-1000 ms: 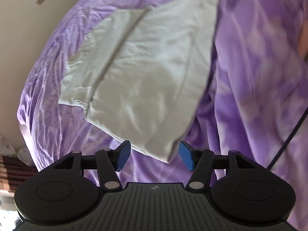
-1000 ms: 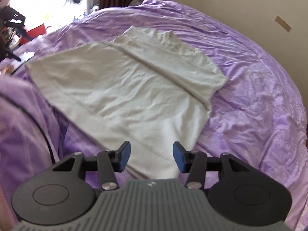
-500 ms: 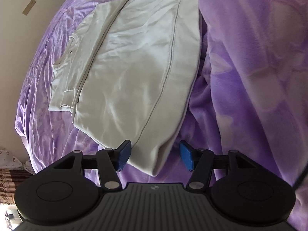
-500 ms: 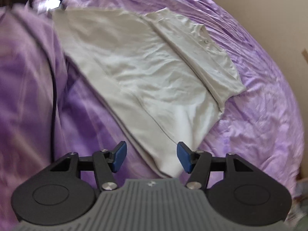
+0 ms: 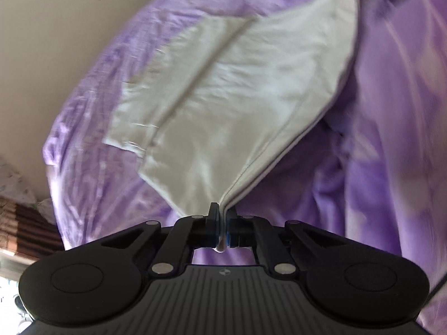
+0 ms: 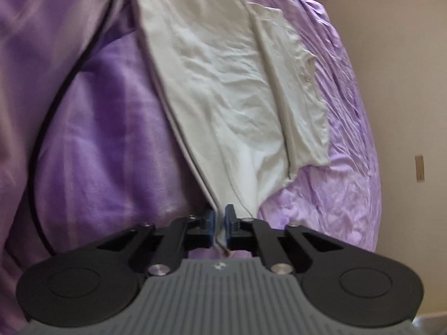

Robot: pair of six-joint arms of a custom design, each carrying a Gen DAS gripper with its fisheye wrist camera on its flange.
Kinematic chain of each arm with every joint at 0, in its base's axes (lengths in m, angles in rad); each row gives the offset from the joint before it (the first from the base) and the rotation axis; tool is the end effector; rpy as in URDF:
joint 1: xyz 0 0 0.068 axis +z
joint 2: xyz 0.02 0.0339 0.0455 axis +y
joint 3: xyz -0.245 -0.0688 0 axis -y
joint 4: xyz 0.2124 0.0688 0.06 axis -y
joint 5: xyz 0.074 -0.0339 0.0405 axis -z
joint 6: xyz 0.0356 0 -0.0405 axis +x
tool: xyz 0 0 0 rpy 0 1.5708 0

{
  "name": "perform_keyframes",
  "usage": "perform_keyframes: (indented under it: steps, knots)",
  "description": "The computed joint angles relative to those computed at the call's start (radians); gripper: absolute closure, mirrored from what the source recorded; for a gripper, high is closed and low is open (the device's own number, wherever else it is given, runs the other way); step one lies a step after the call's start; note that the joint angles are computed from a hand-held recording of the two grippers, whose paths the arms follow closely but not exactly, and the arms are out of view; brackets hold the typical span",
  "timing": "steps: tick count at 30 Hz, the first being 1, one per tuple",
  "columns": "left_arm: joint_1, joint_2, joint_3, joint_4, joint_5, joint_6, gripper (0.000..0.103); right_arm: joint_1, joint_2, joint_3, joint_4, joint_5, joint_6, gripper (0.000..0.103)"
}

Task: Fold small clothes
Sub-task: 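Pinch the sweatshirt hem with the left gripper while the right gripper pinches it too, then lift the hem with both grippers and fold it over toward the collar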

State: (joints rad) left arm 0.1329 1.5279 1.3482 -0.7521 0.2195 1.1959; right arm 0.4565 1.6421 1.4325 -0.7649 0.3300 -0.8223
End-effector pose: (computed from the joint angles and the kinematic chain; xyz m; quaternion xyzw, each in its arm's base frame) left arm 0.2925 0.0313 0.2921 0.5079 0.7961 0.1106 0.3099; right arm 0.2907 0.1299 0.2833 -0.5239 0.7854 -0.2071 0.2564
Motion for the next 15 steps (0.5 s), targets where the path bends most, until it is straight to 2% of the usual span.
perform_keyframes:
  steps: [9, 12, 15]
  knots:
    - [-0.021, -0.051, 0.134, 0.053, 0.022, -0.217, 0.1, -0.031, -0.028, 0.122, 0.103, 0.032, 0.16, 0.103]
    - [-0.026, -0.066, 0.174, 0.057, 0.015, -0.258, 0.1, -0.031, -0.041, 0.158, 0.117, 0.06, 0.204, 0.103]
    - [-0.021, -0.07, 0.231, 0.015, 0.026, -0.277, 0.1, -0.022, -0.056, 0.191, 0.108, 0.087, 0.246, 0.103]
